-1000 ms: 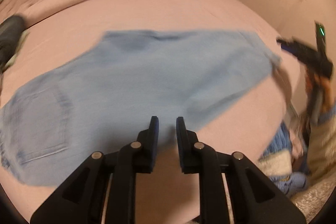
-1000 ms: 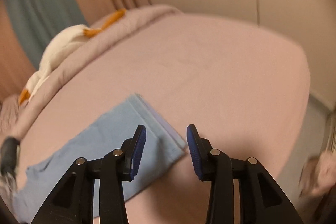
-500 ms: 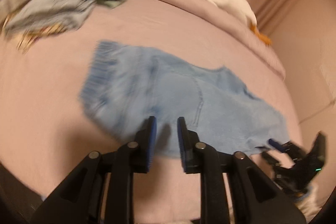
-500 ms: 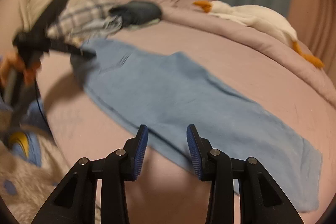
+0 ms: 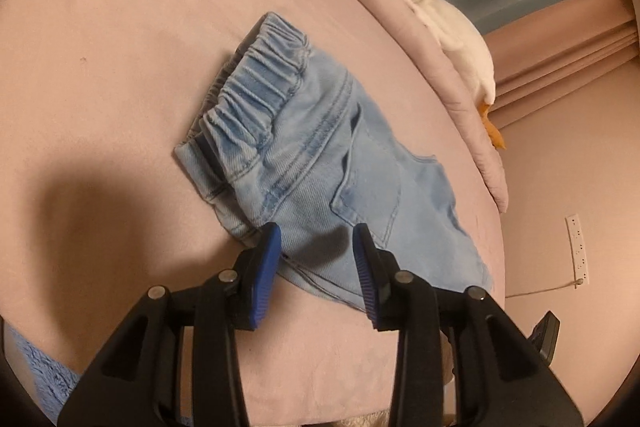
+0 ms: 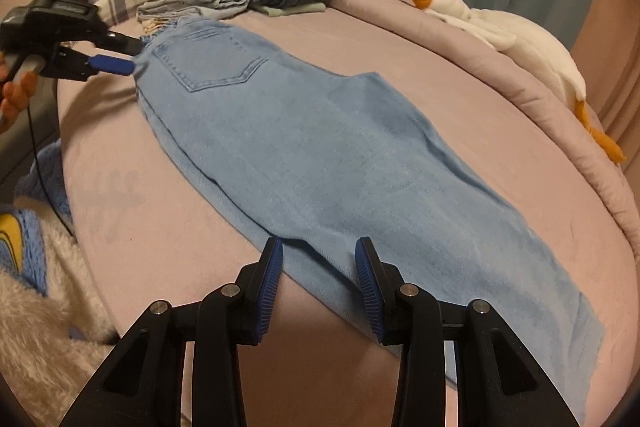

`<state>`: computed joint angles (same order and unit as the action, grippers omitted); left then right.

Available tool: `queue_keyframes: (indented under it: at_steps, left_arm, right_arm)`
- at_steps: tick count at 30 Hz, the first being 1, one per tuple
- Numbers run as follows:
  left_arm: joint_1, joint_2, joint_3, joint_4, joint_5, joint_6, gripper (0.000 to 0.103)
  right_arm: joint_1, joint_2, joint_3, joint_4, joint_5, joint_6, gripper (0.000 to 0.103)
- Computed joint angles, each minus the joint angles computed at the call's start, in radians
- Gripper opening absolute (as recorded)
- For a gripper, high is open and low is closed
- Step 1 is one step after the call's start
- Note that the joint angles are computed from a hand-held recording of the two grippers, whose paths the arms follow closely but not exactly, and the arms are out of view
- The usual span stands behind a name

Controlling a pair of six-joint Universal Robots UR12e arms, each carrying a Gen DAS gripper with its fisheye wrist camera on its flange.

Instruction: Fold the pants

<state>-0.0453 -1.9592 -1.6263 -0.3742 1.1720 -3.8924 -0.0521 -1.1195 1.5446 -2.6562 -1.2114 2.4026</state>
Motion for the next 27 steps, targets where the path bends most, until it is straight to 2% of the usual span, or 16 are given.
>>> queue_keyframes:
  at_steps: [2,5,6,7,8,10,12,13,15,21,24,27]
  left_arm:
    - [-0.003,0.002,0.003,-0.012,0.018,0.01,0.034]
    - [-0.003,0.005,-0.003,-0.016,0.044,-0.013,0.018]
    - [-0.001,0.006,-0.006,-0.012,0.047,-0.023,0.008]
    - [0.001,0.007,-0.01,-0.007,0.05,-0.03,0.003]
    - [0.005,0.009,-0.016,0.007,0.048,-0.044,0.003]
    - [0.008,0.013,-0.023,0.034,0.052,-0.057,0.001]
    - [0.007,0.019,-0.028,0.069,0.076,-0.039,0.001]
    - [0.009,0.021,-0.032,0.089,0.074,-0.032,0.001]
    - [0.01,0.024,-0.034,0.112,0.079,-0.012,0.001]
    - [0.006,0.019,-0.018,0.014,0.074,0.022,0.001]
    - [0.004,0.02,-0.015,-0.008,0.076,0.032,0.001]
    - [0.002,0.032,-0.016,-0.014,0.107,0.06,0.002]
  right_arm:
    - [0.0,-0.004,0.009,-0.006,-0.018,0.01,0.04]
    - [0.001,-0.009,0.022,-0.008,-0.043,-0.003,0.037]
    - [0.004,-0.01,0.028,-0.017,-0.053,-0.02,0.034]
    - [0.007,-0.01,0.032,-0.029,-0.062,-0.029,0.034]
    - [0.01,-0.009,0.034,-0.038,-0.065,-0.032,0.033]
    - [0.015,-0.005,0.035,-0.066,-0.06,-0.033,0.024]
    - [0.02,0.0,0.031,-0.082,-0.051,-0.032,0.02]
    - [0.022,0.003,0.028,-0.086,-0.055,-0.038,0.012]
    - [0.028,0.007,0.023,-0.081,-0.062,-0.058,0.009]
    - [0.007,-0.02,0.032,-0.021,0.011,-0.071,0.006]
    - [0.013,-0.026,0.042,0.016,-0.016,-0.13,0.006]
    - [0.019,-0.016,0.043,0.009,-0.043,-0.135,0.006]
